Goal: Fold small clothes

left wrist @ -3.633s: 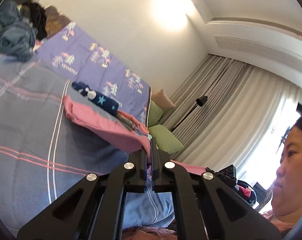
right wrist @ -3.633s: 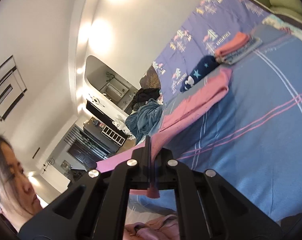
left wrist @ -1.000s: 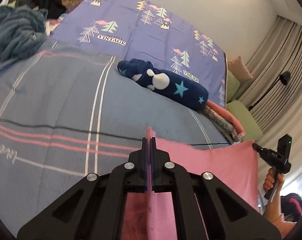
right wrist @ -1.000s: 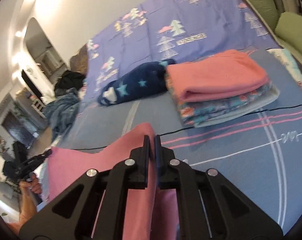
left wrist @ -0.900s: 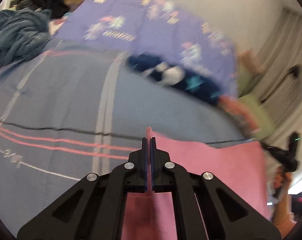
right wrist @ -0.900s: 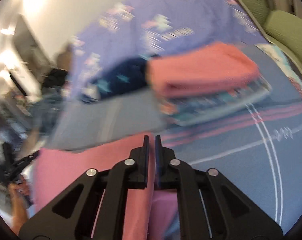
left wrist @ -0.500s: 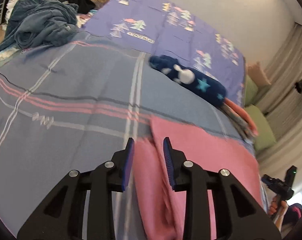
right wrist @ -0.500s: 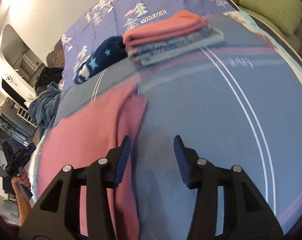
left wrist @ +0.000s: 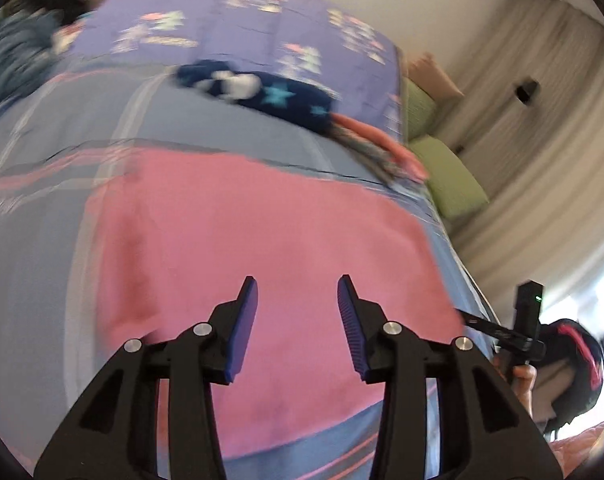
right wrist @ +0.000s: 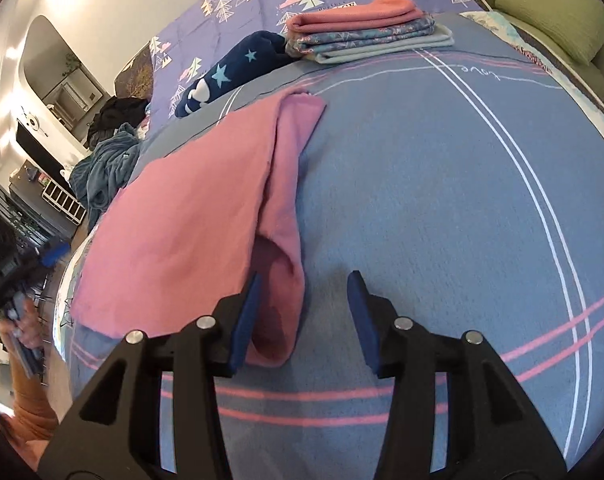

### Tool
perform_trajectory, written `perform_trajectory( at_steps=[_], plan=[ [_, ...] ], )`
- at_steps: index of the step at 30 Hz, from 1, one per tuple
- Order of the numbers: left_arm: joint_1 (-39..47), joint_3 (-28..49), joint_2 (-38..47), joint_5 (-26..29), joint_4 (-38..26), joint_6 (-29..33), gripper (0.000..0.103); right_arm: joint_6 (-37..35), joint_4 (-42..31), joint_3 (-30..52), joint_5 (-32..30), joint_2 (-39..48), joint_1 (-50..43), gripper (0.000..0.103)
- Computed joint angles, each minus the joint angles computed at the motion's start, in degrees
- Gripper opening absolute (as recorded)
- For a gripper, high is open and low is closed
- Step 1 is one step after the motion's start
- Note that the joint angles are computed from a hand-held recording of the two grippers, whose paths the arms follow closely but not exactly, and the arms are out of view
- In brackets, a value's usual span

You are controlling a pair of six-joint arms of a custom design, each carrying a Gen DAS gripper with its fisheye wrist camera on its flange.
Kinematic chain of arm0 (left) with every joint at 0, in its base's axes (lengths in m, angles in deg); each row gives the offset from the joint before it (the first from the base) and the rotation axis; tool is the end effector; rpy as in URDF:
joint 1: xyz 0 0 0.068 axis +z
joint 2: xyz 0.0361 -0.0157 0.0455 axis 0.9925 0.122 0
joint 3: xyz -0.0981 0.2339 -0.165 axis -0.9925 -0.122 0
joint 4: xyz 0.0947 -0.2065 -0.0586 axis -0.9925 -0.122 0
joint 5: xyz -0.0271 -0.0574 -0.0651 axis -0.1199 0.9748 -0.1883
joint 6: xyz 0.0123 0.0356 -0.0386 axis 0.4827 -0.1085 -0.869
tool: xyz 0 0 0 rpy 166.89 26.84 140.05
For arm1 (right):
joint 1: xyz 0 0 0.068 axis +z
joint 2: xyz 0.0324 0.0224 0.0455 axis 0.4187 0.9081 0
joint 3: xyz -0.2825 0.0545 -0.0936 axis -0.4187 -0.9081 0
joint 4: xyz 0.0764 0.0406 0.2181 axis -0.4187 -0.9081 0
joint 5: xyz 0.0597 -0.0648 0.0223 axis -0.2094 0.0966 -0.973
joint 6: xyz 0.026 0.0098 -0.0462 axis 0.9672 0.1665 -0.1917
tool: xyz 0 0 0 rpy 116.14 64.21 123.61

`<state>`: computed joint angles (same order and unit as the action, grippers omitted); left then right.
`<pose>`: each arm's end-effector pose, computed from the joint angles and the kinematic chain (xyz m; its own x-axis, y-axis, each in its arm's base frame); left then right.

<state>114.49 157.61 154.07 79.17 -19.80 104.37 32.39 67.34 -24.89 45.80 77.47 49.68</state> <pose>0.3369 0.1737 0.2277 -0.7527 0.1779 -0.6339 0.5524 0.6946 -0.4609 0.1321 0.0533 0.1867 -0.6649 0.4967 -0.5579 0.3155 0.8637 0.3930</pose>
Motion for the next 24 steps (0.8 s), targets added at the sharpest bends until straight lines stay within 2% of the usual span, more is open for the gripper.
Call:
perform_trajectory(
  at_steps=[2,5,7,8,11,15,18,24],
  plan=[
    [-6.0,-2.5,-3.9,-0.2,3.2,-2.2,0.046,-0.4,1.8,-0.4,0.4,1.2,0.4,0.036],
    [-18.9,-4.9,-9.0,-2.6,10.5,-9.5,0.054,-0.4,4.9,-2.2,2.1,1.6,1.9,0.036],
    [-29.3,-1.6,-8.2,-6.1,11.4,-14.1,0.055,0.1,8.0,-4.5,2.4,0.7,2.2,0.036],
    [-35.3,1.0,-6.8,-8.8,12.2,-17.5,0.055,0.2,9.2,-5.3,2.2,0.3,2.0,0.035],
    [-47.3,4.9,-3.5,-17.9,17.0,-22.8,0.055,-0.5,11.5,-6.9,0.8,-0.8,0.8,0.035],
    [-60.0,14.8,4.7,-33.3,14.4,-19.9,0.055,-1.3,15.5,-9.0,-2.1,-1.0,-1.2,0.039],
    [-64.2,18.3,7.6,-41.6,12.9,-16.0,0.055,-1.7,18.1,-10.7,-4.7,-1.8,-3.1,0.039],
    [-65.3,25.6,12.9,-49.8,7.4,-10.7,0.054,-2.5,19.6,-11.0,-4.8,-1.2,-3.0,0.042]
  ],
)
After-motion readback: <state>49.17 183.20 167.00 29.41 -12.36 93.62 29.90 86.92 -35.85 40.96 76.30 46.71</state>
